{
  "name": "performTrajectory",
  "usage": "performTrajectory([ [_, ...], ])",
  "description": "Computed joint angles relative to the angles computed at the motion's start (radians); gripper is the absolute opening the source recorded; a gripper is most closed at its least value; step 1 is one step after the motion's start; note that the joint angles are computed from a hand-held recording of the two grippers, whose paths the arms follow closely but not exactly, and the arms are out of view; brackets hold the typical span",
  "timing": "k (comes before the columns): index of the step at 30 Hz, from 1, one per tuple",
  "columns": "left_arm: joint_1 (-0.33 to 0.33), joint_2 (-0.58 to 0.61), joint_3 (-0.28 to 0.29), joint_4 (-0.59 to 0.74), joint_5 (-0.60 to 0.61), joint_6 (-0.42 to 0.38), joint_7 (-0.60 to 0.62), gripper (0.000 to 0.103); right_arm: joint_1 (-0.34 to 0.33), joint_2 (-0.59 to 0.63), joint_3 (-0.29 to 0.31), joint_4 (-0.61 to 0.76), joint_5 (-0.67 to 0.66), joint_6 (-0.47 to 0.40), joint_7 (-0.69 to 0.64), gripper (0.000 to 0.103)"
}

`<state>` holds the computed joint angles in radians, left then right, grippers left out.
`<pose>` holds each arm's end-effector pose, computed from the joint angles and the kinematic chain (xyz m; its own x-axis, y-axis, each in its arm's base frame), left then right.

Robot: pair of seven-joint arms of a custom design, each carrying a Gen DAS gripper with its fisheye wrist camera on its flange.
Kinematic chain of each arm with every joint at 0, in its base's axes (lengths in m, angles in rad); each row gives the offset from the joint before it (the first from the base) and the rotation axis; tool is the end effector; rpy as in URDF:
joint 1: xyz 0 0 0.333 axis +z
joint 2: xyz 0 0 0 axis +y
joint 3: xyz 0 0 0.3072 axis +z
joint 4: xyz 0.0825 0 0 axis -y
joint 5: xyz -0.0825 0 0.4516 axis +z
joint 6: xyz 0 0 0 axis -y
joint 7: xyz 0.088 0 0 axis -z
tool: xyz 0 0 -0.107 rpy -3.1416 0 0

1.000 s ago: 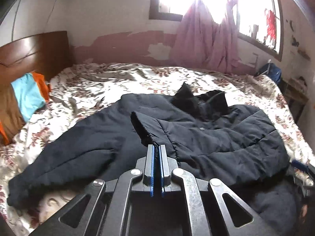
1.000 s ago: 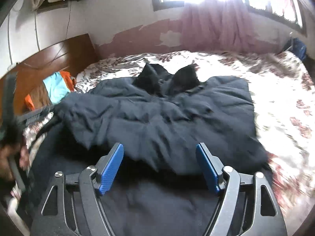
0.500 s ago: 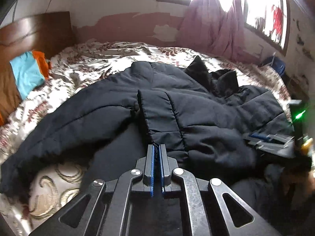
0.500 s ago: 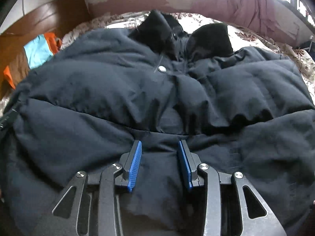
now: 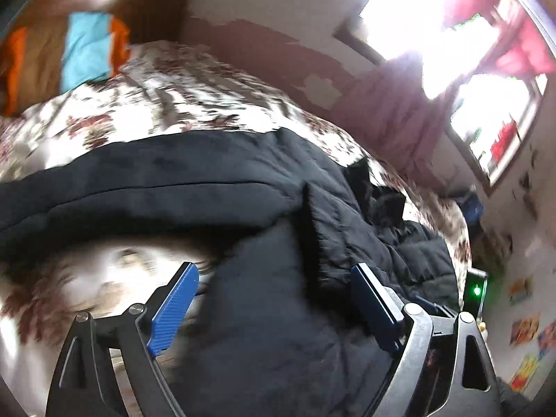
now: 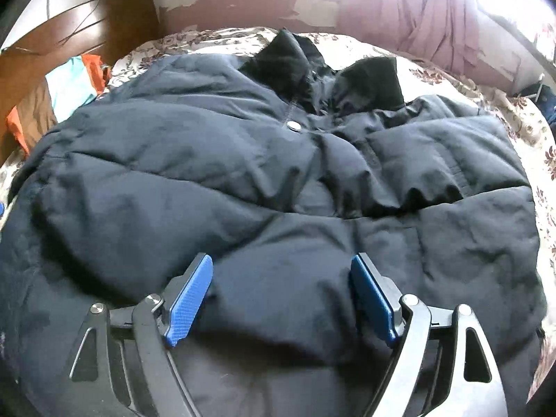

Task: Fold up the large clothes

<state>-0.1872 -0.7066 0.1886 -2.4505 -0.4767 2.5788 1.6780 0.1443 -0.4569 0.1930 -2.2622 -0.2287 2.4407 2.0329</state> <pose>0.4642 0.0218 0.6081 -0.0257 -0.8715 0.4897 -0.6812 -0.3433 -0.6466 0.4999 0.1863 0.5818 0.0026 -0.9997 0.0242 -0.7779 -0.0172 -0.6282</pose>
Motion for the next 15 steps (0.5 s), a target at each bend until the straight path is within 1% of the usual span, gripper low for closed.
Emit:
performTrajectory([
  [3, 0.063, -0.038, 0.016, -0.032, 0.013, -0.032, -0.05, 0.089, 0.011, -0.019, 0.017, 0.009, 0.002, -0.007, 0.022, 0.078],
  [6, 0.128, -0.081, 0.054, -0.086, 0.01, -0.043, -0.099, 0.09, 0.028, -0.013, 0.034, 0.039, 0.006, 0.001, 0.027, 0.081],
  [8, 0.173, -0.101, 0.076, -0.126, 0.007, -0.017, -0.125, 0.09, 0.026, -0.001, 0.059, 0.064, -0.021, 0.006, 0.056, 0.083],
  [11, 0.203, -0.127, 0.123, -0.187, -0.019, 0.056, -0.129, 0.092, 0.031, 0.042, 0.088, 0.12, -0.058, 0.015, 0.108, 0.084],
  [12, 0.219, -0.115, 0.133, -0.189, -0.029, 0.057, -0.163, 0.093, 0.033, 0.063, 0.094, 0.141, -0.073, 0.018, 0.126, 0.084],
  [13, 0.219, -0.099, 0.149, -0.178, -0.04, 0.044, -0.181, 0.093, 0.031, 0.094, 0.104, 0.172, -0.097, 0.02, 0.151, 0.084],
  [15, 0.168, -0.048, 0.229, -0.131, -0.122, 0.014, -0.166, 0.093, 0.037, 0.147, 0.112, 0.223, -0.146, 0.013, 0.198, 0.084],
])
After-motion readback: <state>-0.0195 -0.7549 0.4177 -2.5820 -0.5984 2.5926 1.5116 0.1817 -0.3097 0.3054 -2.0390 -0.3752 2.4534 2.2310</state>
